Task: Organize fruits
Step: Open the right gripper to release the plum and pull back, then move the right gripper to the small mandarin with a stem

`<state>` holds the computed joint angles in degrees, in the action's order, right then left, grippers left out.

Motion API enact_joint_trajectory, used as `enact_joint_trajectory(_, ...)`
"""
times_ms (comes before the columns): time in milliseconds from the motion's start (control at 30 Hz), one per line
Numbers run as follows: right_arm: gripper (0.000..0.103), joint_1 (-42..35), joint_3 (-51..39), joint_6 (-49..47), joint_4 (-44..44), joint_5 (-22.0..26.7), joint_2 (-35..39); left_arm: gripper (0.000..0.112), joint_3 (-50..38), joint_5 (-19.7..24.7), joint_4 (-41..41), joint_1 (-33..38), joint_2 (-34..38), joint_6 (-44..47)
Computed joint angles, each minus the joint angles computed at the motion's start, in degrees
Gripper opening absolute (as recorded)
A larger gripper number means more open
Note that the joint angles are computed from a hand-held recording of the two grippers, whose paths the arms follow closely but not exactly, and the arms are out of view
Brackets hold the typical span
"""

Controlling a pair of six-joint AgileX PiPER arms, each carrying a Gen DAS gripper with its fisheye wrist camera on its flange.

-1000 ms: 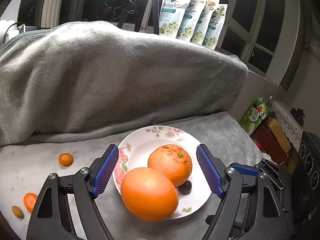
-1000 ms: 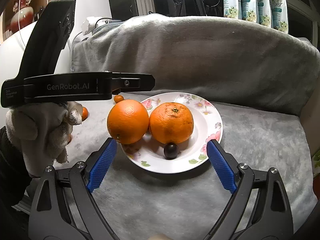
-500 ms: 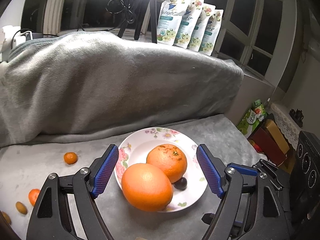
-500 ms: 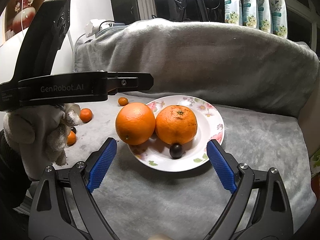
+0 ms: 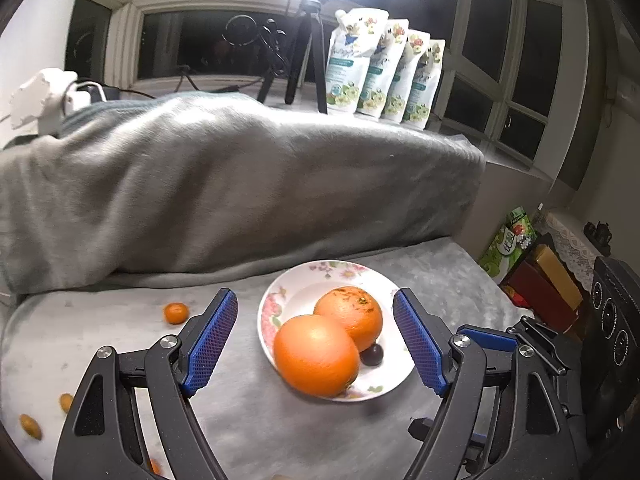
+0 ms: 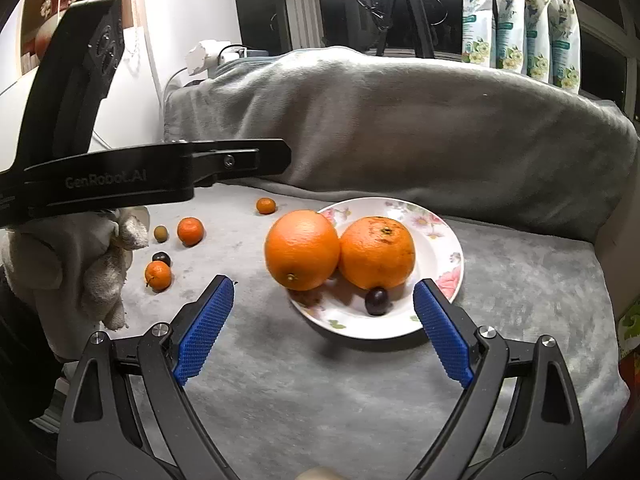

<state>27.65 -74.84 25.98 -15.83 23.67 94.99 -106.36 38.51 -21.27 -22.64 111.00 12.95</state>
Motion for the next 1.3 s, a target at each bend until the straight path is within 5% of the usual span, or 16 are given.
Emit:
enact_joint_trajectory(633, 0.093, 6.41, -7.53, 2.89, -4.01, 3.59, 4.60, 0.080, 14.65, -6.75, -2.69, 6.54, -10.15, 4.48)
enact_joint_trajectory(1300, 0.093, 8.02, -19.07, -9.81, 11.96, 6.70, 14.37, 0.080, 28.32, -9.73, -7.64, 21.42, -16.69, 10.79)
